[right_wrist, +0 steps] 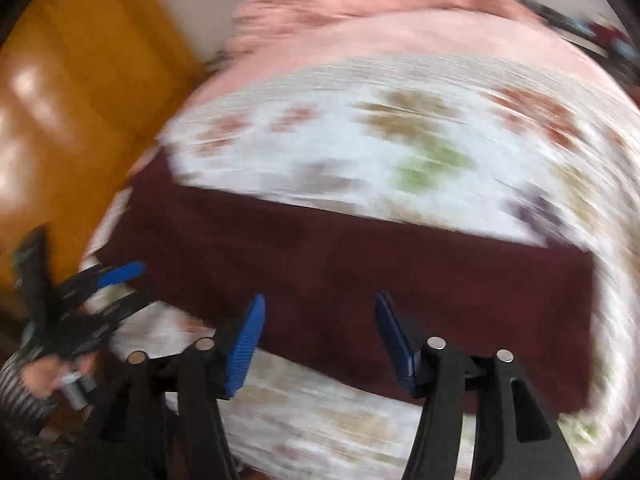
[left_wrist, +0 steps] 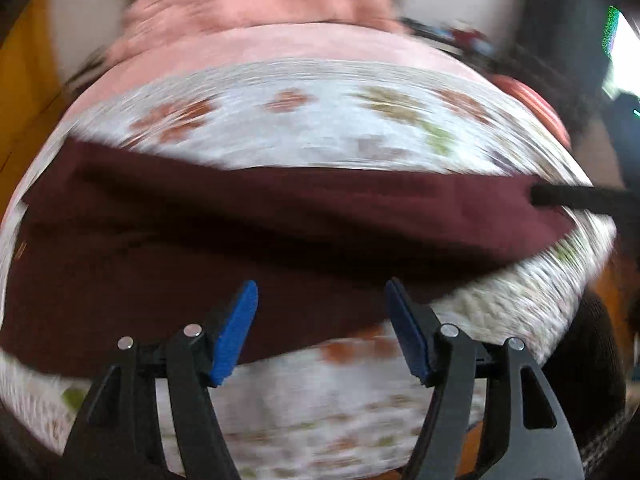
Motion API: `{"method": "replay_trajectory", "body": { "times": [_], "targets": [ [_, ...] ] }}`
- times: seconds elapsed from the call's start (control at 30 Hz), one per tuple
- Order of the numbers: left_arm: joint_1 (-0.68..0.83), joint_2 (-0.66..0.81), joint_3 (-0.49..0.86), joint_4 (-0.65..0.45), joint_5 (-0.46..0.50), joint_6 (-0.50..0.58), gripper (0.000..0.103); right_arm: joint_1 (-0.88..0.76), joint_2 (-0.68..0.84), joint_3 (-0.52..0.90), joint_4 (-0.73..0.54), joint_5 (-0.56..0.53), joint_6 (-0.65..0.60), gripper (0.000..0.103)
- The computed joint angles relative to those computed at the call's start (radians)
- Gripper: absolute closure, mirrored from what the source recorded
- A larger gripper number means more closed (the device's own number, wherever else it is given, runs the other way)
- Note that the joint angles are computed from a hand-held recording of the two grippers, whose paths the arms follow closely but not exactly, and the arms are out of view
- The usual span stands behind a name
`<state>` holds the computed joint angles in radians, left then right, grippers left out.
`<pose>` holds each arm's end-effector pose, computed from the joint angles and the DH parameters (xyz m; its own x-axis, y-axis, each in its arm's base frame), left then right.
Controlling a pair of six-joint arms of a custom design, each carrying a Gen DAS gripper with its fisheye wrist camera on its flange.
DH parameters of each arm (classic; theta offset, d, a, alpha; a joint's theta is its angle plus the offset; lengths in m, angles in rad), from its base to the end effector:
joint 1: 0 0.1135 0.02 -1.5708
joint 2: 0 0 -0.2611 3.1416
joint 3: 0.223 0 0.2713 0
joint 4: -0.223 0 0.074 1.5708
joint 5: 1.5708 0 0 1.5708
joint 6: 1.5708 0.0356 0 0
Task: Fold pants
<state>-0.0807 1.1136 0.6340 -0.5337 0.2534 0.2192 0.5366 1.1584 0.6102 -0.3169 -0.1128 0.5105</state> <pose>0.2231 -0.0270 0.1869 -0.7799 0.2743 -0.5627 0.3891 0.9165 -0.0926 0.2071 0.1279 0.1828 -0.8496 0.0595 -0.5240 -0.1783 0.9027 0.3917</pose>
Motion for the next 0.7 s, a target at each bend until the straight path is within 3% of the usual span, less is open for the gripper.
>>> {"method": "replay_trajectory", "body": {
  "times": [0.1,0.17,0.33,0.4,0.47,0.53,0.7],
  "targets": [
    [0.165,0.102,0.112,-0.073,0.074,0.016,0.032,0.14,0.244,0.183,0.078,0.004,-0.032,0.033],
    [0.212,0.154,0.185,-0.117,0.085,0.015,0.021,0.202,0.38,0.31,0.049,0.046,-0.074,0.031],
    [0.253,0.357,0.466,-0.295,0.085,0.044,0.014,0.263,0.608,0.511,-0.043,0.094,-0.13,0.033],
    [0.259,0.471,0.609,-0.364,0.073,0.051,0.014,0.267,0.643,0.536,-0.062,0.107,-0.123,0.047],
    [0.237,0.594,0.764,-0.441,0.039,0.056,0.014,0.264,0.628,0.508,-0.04,0.088,-0.126,0.086],
    [0.21,0.696,0.899,-0.505,-0.03,0.056,0.014,0.259,0.621,0.491,-0.031,0.071,-0.128,0.103],
    [0.16,0.963,1.254,-0.671,-0.173,0.015,0.014,0.247,0.608,0.436,0.01,0.019,-0.111,0.103]
  ]
}}
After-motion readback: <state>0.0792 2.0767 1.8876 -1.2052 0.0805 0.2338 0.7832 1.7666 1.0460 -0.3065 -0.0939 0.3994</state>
